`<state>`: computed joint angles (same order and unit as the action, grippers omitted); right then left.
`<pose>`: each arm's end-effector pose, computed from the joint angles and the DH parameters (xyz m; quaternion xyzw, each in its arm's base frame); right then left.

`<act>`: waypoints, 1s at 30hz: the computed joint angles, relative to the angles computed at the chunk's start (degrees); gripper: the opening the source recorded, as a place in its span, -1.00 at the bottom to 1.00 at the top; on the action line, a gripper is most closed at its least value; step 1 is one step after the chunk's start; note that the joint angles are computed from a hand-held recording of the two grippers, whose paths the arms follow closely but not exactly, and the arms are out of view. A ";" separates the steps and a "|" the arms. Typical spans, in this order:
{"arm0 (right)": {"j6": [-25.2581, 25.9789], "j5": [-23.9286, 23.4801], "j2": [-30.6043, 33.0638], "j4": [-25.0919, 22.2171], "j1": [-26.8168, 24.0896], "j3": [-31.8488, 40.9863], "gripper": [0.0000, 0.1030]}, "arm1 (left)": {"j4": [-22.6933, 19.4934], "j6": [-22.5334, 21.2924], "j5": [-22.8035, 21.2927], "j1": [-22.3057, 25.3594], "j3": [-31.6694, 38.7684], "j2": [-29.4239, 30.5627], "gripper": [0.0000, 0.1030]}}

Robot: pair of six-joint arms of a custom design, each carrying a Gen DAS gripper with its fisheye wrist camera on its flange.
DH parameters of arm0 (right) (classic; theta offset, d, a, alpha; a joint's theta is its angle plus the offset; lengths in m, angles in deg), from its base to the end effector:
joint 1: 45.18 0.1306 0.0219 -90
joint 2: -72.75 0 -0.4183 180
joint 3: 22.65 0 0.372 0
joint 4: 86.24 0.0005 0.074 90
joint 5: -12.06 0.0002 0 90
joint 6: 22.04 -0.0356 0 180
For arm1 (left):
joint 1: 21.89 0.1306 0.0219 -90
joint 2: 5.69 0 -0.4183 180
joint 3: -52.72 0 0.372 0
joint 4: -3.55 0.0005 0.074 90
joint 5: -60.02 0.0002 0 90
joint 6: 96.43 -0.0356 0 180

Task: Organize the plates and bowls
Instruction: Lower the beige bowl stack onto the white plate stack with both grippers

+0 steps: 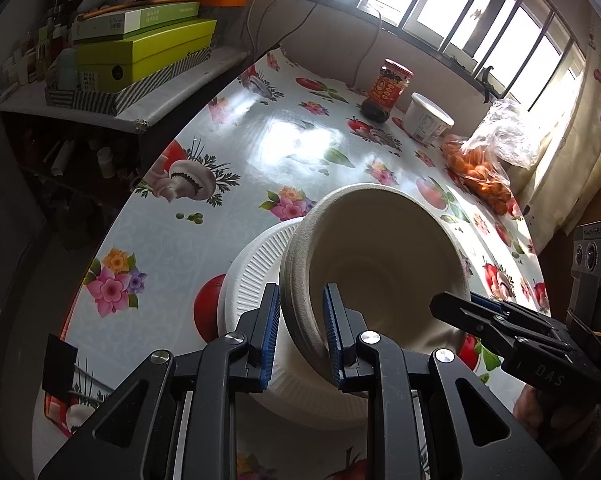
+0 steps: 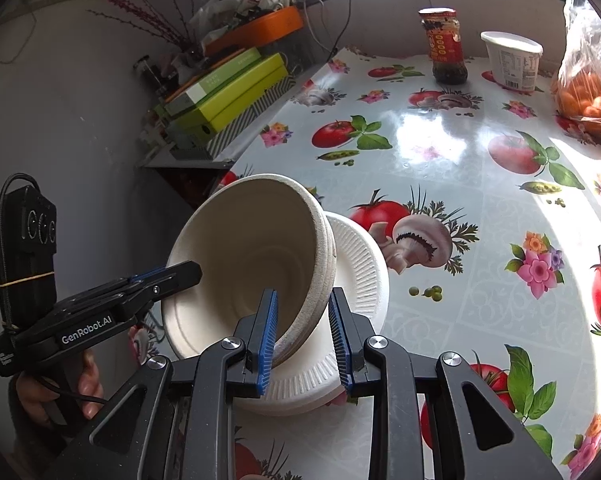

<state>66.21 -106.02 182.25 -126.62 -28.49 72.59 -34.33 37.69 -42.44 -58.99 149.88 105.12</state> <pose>0.5537 0.1830 0.3472 -0.1932 0.9069 0.2754 0.2538 0.4825 -0.3559 0.3485 -0.0931 0.9346 -0.1354 0.3153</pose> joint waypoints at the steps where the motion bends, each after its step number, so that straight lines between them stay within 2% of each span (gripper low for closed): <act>1: 0.01 0.08 0.13 -0.15 0.06 0.11 -0.50 | 0.04 0.06 0.22 0.11 -0.08 0.04 -0.56; 30: -1.54 0.90 0.70 0.11 0.09 0.10 -0.40 | 0.92 0.25 1.64 0.40 -0.39 0.37 -0.56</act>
<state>64.66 -105.12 182.95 -126.51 -28.39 72.69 -33.41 37.94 -40.79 -58.59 149.49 105.48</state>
